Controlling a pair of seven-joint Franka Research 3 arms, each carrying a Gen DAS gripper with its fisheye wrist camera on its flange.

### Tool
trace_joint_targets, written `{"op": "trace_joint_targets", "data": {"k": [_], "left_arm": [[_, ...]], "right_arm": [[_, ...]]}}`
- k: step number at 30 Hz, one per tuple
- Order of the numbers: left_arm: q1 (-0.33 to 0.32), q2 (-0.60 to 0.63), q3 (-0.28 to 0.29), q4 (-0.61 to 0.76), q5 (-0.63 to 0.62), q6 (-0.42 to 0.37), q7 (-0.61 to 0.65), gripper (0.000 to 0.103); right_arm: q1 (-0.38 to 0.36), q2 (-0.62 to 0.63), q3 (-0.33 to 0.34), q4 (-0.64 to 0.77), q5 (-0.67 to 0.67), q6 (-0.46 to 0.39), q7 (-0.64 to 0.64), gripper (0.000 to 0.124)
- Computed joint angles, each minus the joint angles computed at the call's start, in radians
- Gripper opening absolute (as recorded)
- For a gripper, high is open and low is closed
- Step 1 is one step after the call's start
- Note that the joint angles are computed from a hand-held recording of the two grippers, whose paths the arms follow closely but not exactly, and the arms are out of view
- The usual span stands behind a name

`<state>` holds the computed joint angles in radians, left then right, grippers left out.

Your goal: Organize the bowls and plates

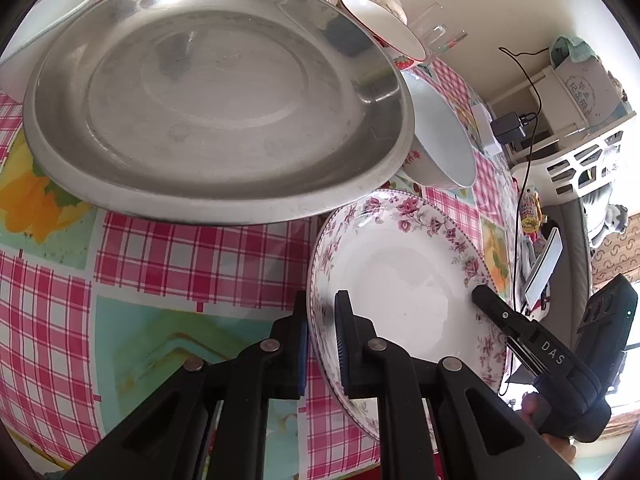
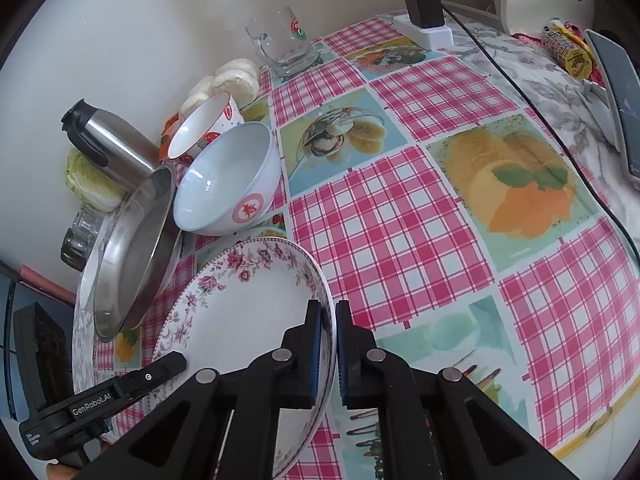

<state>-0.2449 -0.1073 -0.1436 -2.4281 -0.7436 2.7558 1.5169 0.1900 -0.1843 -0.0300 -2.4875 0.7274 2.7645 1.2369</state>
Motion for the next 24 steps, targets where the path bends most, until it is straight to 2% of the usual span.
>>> {"op": "trace_joint_targets", "data": {"k": [10, 24], "left_arm": [[-0.008, 0.014, -0.015, 0.027, -0.054, 0.005, 0.062, 0.012], [-0.037, 0.004, -0.024, 0.058, -0.079, 0.054, 0.131, 0.012]], "right_arm": [[0.001, -0.059, -0.001, -0.04, -0.046, 0.037, 0.041, 0.007], [0.053, -0.148, -0.058, -0.085, 0.071, 0.111, -0.034, 0.007]]}}
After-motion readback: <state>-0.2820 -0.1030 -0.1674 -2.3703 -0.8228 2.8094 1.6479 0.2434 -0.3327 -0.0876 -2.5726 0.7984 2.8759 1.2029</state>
